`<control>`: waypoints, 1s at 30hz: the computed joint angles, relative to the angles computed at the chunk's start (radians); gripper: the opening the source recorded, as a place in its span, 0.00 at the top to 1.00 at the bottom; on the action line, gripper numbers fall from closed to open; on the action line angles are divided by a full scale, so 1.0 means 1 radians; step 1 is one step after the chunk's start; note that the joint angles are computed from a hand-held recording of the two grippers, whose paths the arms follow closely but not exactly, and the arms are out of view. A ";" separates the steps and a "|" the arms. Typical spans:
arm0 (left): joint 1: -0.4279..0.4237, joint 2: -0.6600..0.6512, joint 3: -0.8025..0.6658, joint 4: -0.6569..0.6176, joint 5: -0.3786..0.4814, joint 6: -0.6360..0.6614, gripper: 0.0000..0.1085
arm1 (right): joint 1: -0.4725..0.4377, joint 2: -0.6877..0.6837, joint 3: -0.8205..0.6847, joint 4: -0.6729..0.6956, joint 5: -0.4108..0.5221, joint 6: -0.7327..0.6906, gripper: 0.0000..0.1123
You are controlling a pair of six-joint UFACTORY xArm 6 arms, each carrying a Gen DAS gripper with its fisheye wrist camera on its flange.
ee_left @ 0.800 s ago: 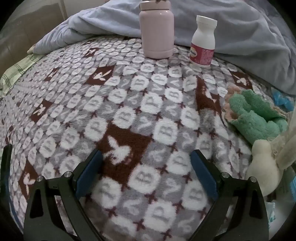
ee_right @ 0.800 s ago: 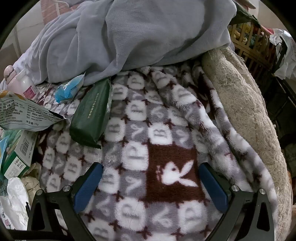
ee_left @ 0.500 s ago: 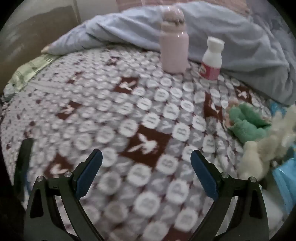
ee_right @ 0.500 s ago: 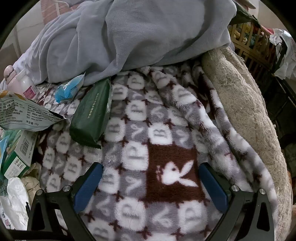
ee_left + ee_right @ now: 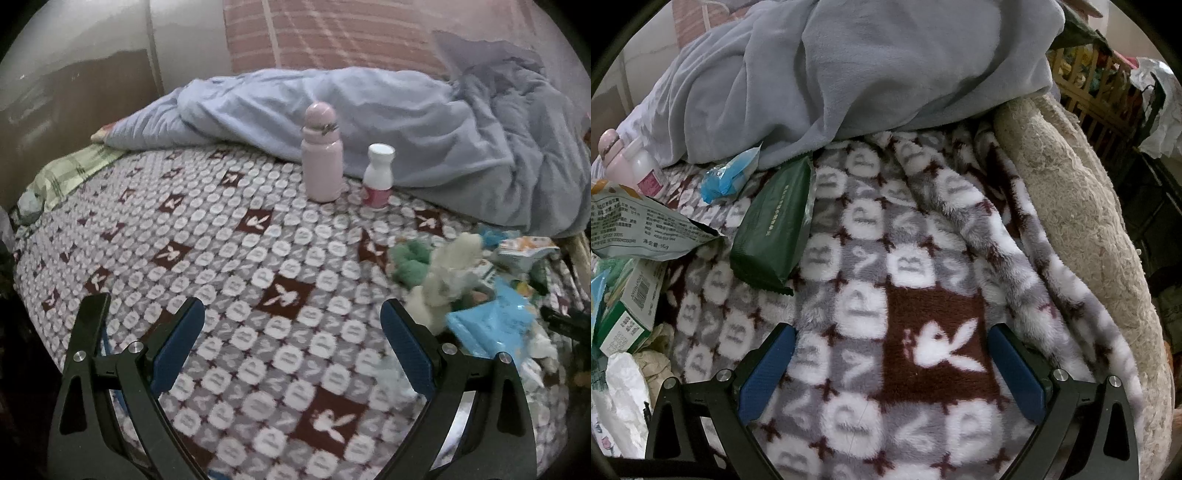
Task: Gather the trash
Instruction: 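Move both tools toward the pile of trash on the bed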
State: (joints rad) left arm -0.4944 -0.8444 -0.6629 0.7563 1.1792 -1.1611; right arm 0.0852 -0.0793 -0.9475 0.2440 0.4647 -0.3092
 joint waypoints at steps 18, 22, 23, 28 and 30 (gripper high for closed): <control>-0.287 0.111 -0.165 0.125 0.074 -0.161 0.12 | -0.060 -0.615 0.263 0.129 0.107 -0.147 0.09; -0.324 0.132 -0.193 0.143 0.085 -0.183 0.12 | -0.025 -0.673 0.254 0.137 0.112 -0.109 0.09; -0.332 0.135 -0.198 0.146 0.087 -0.187 0.12 | -0.017 -0.696 0.261 0.129 0.108 -0.097 0.09; -0.363 0.152 -0.220 0.163 0.105 -0.207 0.12 | 0.008 -0.738 0.273 0.067 0.055 -0.044 0.09; -0.372 0.155 -0.223 0.167 0.114 -0.211 0.12 | 0.007 -0.750 0.272 0.088 0.057 -0.049 0.09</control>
State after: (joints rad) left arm -0.8663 -0.6894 -0.8864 0.9238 1.2929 -1.3717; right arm 0.0926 -0.8295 -0.6753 0.3323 0.5213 -0.3585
